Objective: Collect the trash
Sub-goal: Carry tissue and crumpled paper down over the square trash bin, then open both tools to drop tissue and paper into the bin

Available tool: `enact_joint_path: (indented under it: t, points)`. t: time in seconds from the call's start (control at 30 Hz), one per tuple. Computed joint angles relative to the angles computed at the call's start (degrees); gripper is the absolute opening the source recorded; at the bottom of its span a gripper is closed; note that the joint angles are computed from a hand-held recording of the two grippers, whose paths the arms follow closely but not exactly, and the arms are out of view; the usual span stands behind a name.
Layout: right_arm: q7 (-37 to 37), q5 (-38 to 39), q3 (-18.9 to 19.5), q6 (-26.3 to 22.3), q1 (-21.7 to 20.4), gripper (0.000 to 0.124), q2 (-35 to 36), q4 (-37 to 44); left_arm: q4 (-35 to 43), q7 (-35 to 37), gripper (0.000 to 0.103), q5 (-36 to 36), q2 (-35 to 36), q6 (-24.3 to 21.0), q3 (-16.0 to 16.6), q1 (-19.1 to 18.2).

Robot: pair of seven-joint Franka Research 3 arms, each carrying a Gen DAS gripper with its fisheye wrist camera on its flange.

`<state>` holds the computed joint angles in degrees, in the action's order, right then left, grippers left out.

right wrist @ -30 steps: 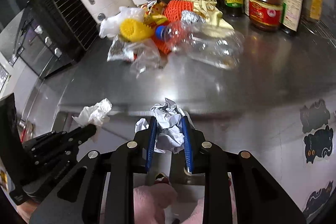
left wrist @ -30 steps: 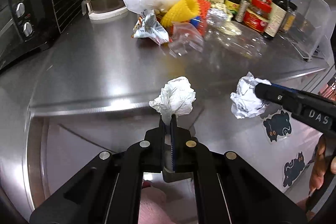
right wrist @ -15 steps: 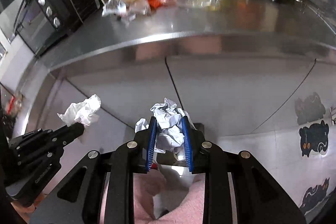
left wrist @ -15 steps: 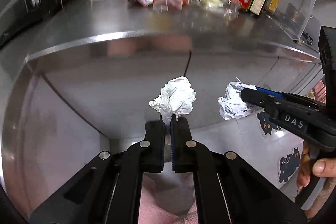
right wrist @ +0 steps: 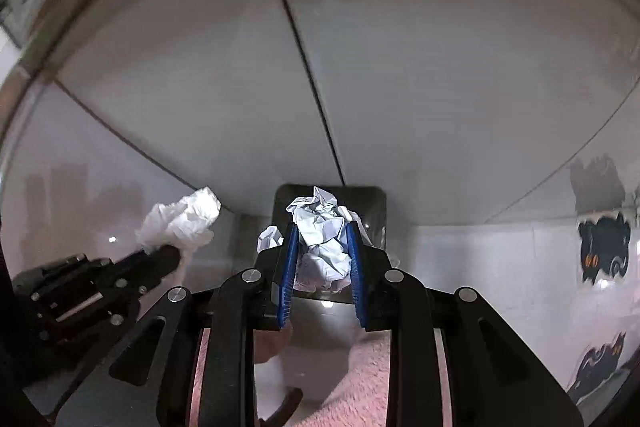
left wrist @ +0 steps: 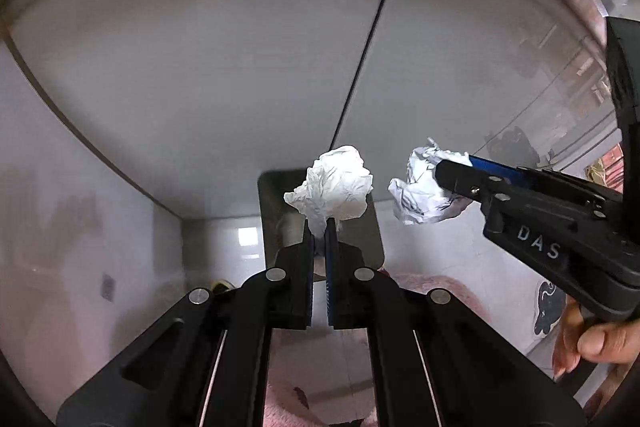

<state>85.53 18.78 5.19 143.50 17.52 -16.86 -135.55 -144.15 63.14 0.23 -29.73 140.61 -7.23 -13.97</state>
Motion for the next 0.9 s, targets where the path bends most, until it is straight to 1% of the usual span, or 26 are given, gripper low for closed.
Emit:
enact_joint_path:
  t: [0.07, 0.17, 0.23, 0.43, 0.5, 0.53, 0.57, 0.6, 0.63, 0.67, 0.73, 0.77, 0.8, 0.83, 0.9]
  points:
    - [0.6, -0.7, 0.3, 1.1, -0.2, 0.025, 2.3, -0.1, -0.3, 0.5, 0.003, -1.0, 2.4, 1.4, 0.7, -0.2]
    - [-0.1, 0.5, -0.1, 0.9, 0.2, 0.026, 5.9, 1.1, 0.5, 2.1, 0.003, -1.7, 6.7, 2.4, 1.1, 0.0]
    - [-0.2, 0.8, -0.4, 0.3, 0.0, 0.026, 8.0, 2.1, 1.0, 3.7, 0.003, -3.6, 9.2, 2.9, 1.7, -0.1]
    - [-0.3, 1.7, -0.7, -0.8, -0.2, 0.028, 13.7, 5.6, 3.0, 6.3, 0.006, -7.9, 15.7, 4.3, 1.2, 0.7]
    - [0.7, 1.2, -0.4, -1.3, -0.2, 0.032, 14.9, 6.8, 4.1, 7.1, 0.007, -8.3, 17.5, 4.5, 0.8, 1.3]
    - [1.5, 0.8, -0.3, -1.5, -0.1, 0.033, 15.4, 7.3, 4.5, 6.8, 0.010, -7.8, 18.0, 4.3, 0.4, 1.8]
    - [2.3, 0.5, -0.2, -1.5, 0.0, 0.039, 15.6, 7.6, 4.1, 6.4, 0.020, -7.1, 17.7, 4.4, 0.1, 2.3]
    - [2.9, 0.2, -0.2, -1.6, 0.1, 0.052, 16.1, 8.0, 2.7, 6.5, 0.029, -7.1, 16.4, 4.6, 0.1, 2.6]
    - [3.2, 0.2, -0.2, -1.5, 0.1, 0.058, 16.2, 8.2, 2.8, 7.3, 0.032, -7.8, 16.3, 4.6, 0.5, 2.6]
    - [3.3, 0.3, -0.2, -1.3, 0.1, 0.060, 16.2, 8.3, 3.0, 7.2, 0.035, -7.6, 16.1, 4.3, 0.4, 2.9]
    - [3.3, 0.1, -0.4, -1.4, 0.0, 0.061, 16.4, 8.8, 2.7, 7.2, 0.040, -7.5, 15.7, 4.4, 0.4, 3.1]
    - [3.7, -0.7, -0.4, -1.5, -0.1, 0.064, 16.1, 8.8, 2.6, 7.1, 0.046, -7.3, 15.4, 4.3, 0.4, 3.3]
    - [4.4, -1.5, -0.3, -1.0, 0.0, 0.068, 16.0, 8.6, 2.3, 6.8, 0.052, -7.1, 14.9, 4.2, 0.2, 3.4]
    - [5.1, -2.4, -0.2, -0.8, 0.1, 0.071, 15.7, 8.4, 2.0, 6.0, 0.055, -6.6, 14.2, 4.4, -0.1, 3.4]
    - [6.8, -5.0, -0.2, -0.2, 0.0, 0.083, 14.4, 7.8, 1.7, 5.3, 0.068, -5.9, 13.3, 4.6, -0.1, 3.5]
